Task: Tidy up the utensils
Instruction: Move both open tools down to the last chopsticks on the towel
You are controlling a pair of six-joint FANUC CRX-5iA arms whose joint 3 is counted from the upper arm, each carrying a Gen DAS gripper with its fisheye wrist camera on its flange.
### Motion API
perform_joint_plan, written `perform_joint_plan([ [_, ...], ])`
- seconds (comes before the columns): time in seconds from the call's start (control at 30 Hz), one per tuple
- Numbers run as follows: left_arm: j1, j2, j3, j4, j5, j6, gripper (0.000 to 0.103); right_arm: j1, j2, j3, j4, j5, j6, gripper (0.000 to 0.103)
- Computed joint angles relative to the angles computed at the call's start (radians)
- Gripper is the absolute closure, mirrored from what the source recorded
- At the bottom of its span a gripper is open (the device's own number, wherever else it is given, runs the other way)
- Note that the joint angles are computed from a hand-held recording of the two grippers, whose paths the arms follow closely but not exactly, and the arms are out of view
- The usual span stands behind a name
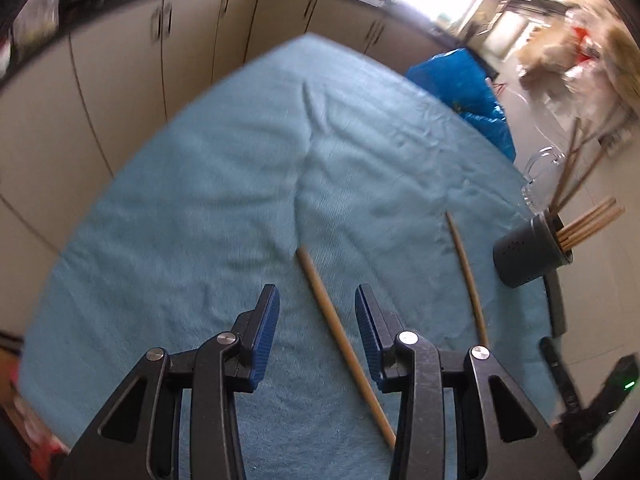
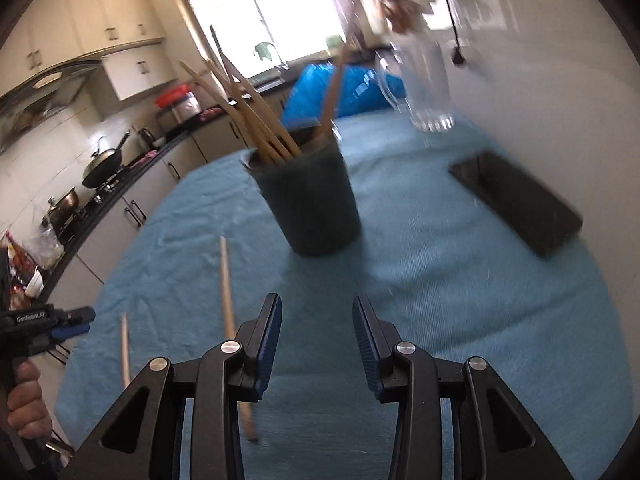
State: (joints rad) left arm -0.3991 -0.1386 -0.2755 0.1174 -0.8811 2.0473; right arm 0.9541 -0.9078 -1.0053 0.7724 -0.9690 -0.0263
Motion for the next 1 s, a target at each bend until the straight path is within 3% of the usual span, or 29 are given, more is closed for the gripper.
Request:
perform_joint_plan([
  [0.07, 0.033, 0.018, -0.025, 0.092, 0.001, -0.046, 0.065, -0.032, -0.003, -0.006, -0.035, 0.022, 0.014, 0.063],
  [0.13, 0.037, 0.041, -0.013, 0.099, -0.009, -0.034, 0.065, -0.052, 0.0, -0.007, -0.063, 0.037, 0.024, 0.063],
  [0.27, 0.007, 0.115, 0.072, 0.031, -0.067, 0.041, 0.066, -0.056, -0.009, -0.013, -0.061, 0.053, 0.027, 0.063],
  [0.4, -0.057, 0.187, 0.19, -0.102, -0.149, 0.068, 0.093, -0.061, -0.016, -0.02, -0.069, 0.071, 0.026, 0.063],
  [0.53, -0.137, 0.248, 0.3, -0.241, -0.232, -0.032, 0.092, -0.067, -0.013, -0.021, -0.072, 0.086, 0.023, 0.063],
  [0.73, -0.126, 0.22, 0.251, -0.218, -0.167, -0.192, 0.091, -0.065, -0.012, -0.023, -0.077, 0.084, 0.025, 0.063],
  [0.83, -0.093, 0.212, 0.229, -0.163, -0.152, -0.199, 0.09, -0.065, 0.008, -0.01, -0.087, 0.079, 0.039, 0.063],
  [1.0, -0.118, 0.238, 0.269, -0.216, -0.165, -0.151, 0.092, -0.054, 0.028, 0.004, -0.086, 0.051, 0.043, 0.063],
])
